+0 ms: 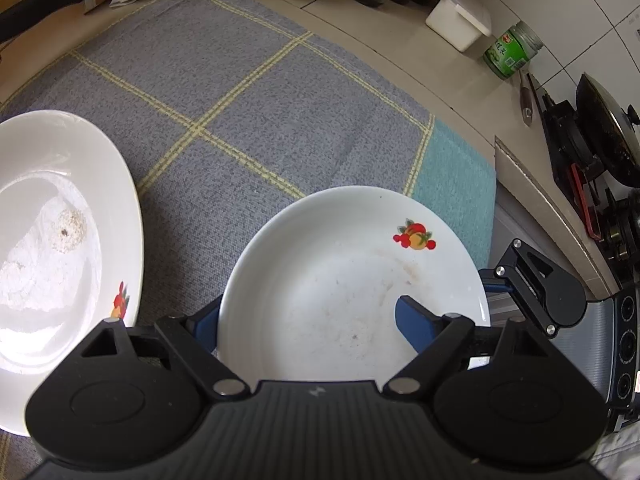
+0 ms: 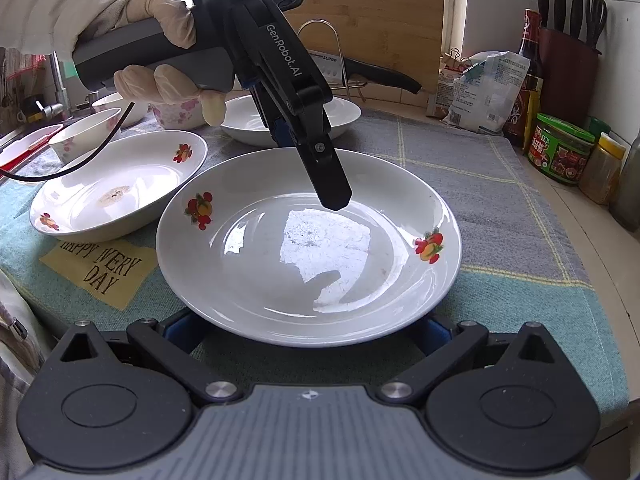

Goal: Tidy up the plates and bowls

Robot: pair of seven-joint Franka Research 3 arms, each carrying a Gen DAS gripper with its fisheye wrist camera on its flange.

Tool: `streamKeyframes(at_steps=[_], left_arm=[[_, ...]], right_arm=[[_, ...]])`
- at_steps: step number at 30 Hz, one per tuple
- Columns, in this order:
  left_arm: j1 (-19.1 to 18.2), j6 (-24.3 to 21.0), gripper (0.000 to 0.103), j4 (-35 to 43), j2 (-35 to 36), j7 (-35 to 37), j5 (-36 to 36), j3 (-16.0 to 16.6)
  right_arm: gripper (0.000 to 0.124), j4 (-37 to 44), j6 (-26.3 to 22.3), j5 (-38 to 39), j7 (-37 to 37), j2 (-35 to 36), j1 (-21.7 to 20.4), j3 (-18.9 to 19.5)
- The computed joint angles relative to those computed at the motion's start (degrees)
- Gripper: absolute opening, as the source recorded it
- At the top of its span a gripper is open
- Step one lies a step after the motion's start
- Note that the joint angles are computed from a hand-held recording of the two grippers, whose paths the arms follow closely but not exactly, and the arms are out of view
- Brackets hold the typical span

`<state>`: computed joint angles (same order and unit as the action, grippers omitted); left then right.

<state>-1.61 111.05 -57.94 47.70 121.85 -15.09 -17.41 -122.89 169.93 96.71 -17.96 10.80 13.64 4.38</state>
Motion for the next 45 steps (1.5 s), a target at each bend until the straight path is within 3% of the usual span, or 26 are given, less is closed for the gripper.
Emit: streamKeyframes(at_steps=[19, 24, 35, 45], left_arm=[[0.94, 0.72, 0.086, -1.79, -0.83, 2.96, -1.47, -0.62], [1.31, 3.3, 0.086, -5.25, -2.86, 3.3, -2.21, -0.66], [0.44, 5.99, 0.087, -5.6, -3.39, -0.86, -2.25, -0.45], [-2.28, 6.72, 0.087, 3.09, 1.62, -5.39, -0.72, -0.59]], right_arm=[[0.103, -0.72, 5.09, -9.5, 9.87, 0.01, 0.36, 1.67], [0.103, -0.54, 5.41, -10.58, 8.19, 0.06, -0.41, 2.21], [0.103, 0.87, -1.71, -20.79, 14.22, 0.57, -4.1, 1.63], [0.103, 4.53, -4.96, -24.82, 13.72, 2.78, -7.52, 1.36]])
